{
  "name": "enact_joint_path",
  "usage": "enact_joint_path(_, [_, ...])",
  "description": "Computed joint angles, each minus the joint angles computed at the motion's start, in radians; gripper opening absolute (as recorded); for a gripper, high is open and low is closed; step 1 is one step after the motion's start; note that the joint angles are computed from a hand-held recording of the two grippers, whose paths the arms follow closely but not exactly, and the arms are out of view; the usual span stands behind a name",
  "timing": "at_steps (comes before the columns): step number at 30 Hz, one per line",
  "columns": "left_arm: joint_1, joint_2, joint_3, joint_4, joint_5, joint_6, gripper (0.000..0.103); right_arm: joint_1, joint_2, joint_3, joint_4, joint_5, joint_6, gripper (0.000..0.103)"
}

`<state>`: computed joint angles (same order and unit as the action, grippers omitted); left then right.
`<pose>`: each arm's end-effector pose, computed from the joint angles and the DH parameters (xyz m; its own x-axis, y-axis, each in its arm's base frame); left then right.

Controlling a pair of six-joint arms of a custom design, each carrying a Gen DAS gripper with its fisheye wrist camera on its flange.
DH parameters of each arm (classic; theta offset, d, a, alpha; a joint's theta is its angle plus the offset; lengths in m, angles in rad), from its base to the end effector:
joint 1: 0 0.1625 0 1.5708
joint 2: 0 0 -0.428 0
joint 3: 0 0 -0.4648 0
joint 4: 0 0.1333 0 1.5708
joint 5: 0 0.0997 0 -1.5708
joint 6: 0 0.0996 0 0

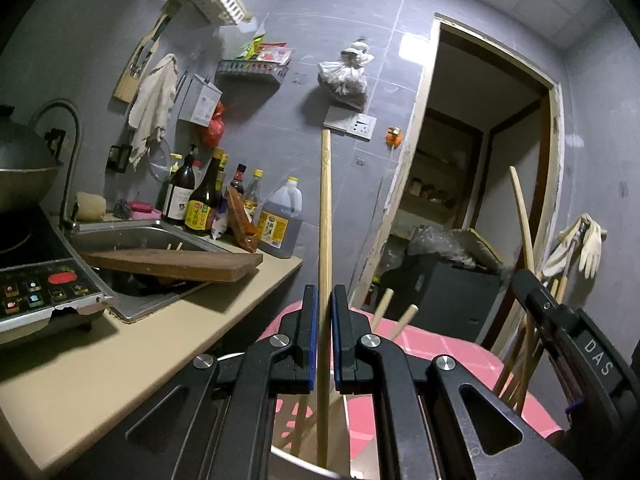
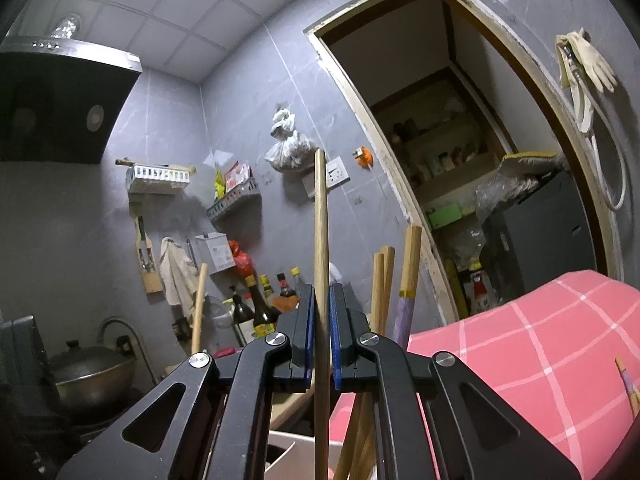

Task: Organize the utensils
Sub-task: 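Lower the chopsticks into the basket and open both tools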

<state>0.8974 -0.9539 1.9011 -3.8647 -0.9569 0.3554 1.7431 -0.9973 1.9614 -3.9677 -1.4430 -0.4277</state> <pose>-0.2380 -0.6040 0.2134 -0.8792 0.1268 -0.4593 0.4742 0.1383 -0.8695 0.2482 -0.5747 0.2253 -0.8597 -0.3241 0.3949 -0.4178 0.0012 -0.9085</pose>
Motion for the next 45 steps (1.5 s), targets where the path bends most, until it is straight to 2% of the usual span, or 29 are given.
enact_joint_path(9, [-0.003, 0.015, 0.005, -0.010, 0.005, 0.016, 0.004, -0.009, -0.062, 0.055, 0.068, 0.017, 0.009, 0.005])
enact_joint_path(28, [-0.016, 0.012, 0.033, -0.007, 0.028, 0.039, 0.005, 0.010, -0.129, 0.125, 0.154, -0.083, -0.082, 0.005])
enact_joint_path(45, [-0.013, -0.033, 0.076, 0.036, -0.002, 0.018, 0.006, 0.009, -0.152, 0.141, 0.203, -0.097, -0.084, 0.006])
